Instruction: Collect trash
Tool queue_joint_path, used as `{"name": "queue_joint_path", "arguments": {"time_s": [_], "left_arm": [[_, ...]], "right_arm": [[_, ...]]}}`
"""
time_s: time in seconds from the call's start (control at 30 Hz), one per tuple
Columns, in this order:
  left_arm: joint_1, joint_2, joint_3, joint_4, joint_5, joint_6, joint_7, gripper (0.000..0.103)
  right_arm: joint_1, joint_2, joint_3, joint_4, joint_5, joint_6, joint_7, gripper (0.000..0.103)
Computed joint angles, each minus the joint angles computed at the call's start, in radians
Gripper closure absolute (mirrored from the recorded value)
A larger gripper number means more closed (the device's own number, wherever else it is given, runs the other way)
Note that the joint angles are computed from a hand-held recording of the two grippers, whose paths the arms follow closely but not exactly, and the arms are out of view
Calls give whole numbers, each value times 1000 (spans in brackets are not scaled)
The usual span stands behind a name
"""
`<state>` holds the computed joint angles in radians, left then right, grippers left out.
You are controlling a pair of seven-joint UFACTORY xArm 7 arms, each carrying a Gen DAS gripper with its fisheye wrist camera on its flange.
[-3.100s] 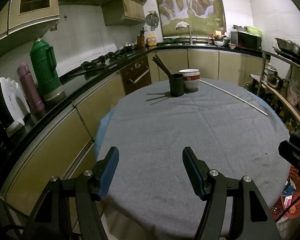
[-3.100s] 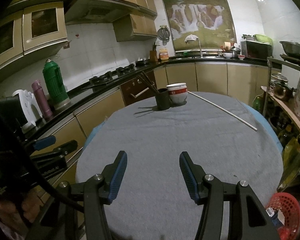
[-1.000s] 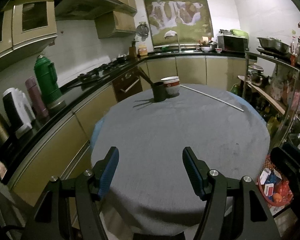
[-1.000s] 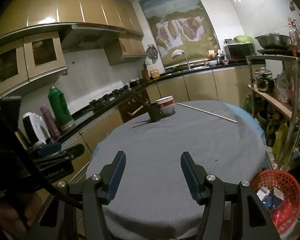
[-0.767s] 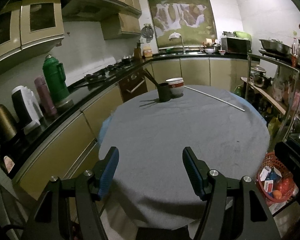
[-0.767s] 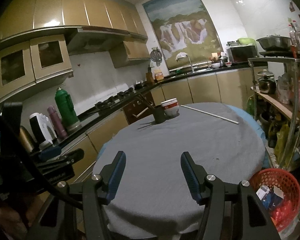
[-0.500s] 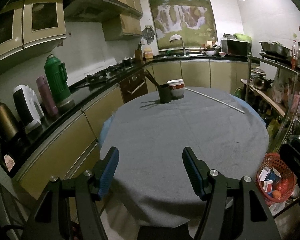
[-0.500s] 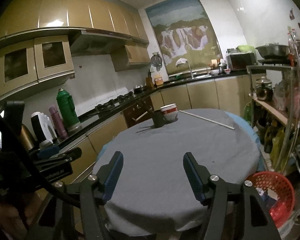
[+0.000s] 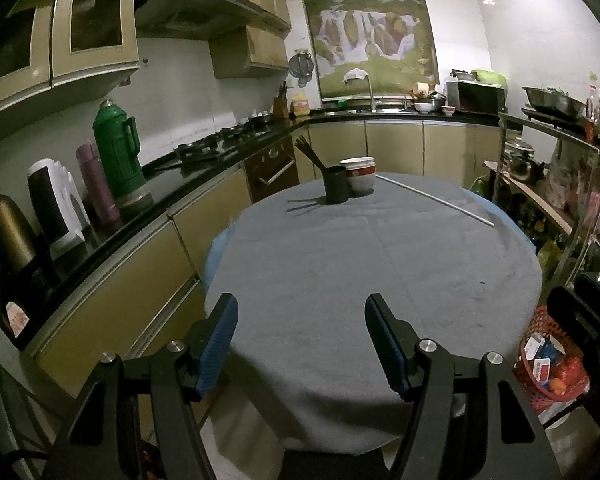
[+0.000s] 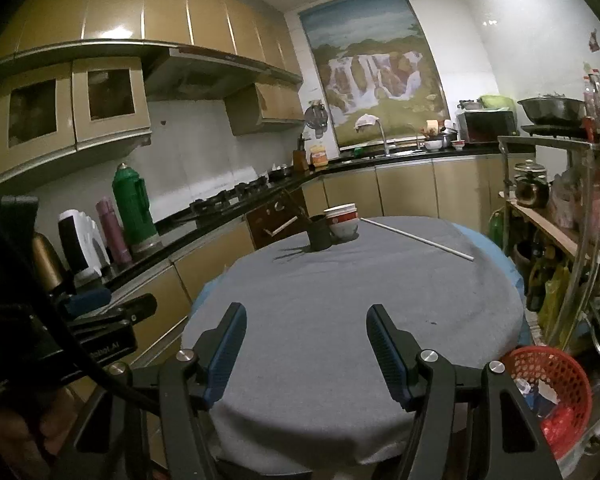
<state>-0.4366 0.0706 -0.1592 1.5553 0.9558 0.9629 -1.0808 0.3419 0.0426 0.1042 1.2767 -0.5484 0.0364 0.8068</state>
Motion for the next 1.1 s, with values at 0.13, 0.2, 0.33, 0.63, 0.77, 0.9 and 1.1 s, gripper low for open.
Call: {"name": "queue_joint_path", "arguments": {"time_s": [0.13,0.2,0.33,0.63,0.77,0.9,1.1], "left_arm": [[5,-11,1,-11,2,-5,-11,36],[8,-13,0,-13,6,-6,-16,36],[11,-17,-3,-17,11,-5,-20,36],[11,-16,-7,-16,14,1,-25,36],[11,-16,-7,-15,14,1,-23,36],[11,-16,-7,-15,16,2,-25,36],[9,-15,-8,-13,13,5,-23,36]], "right_arm": [[8,11,1,16,2,17,-5,37],[11,15,-1,21,6,18,-11,37],[14,13,-1,12,25,11,-32,37],[18,16,-2,11,64,8,-70,37],[20,16,-5,10,63,9,-70,37],[21,16,-6,11,60,9,-68,37],[19,17,-2,10,77,9,-80,37]]}}
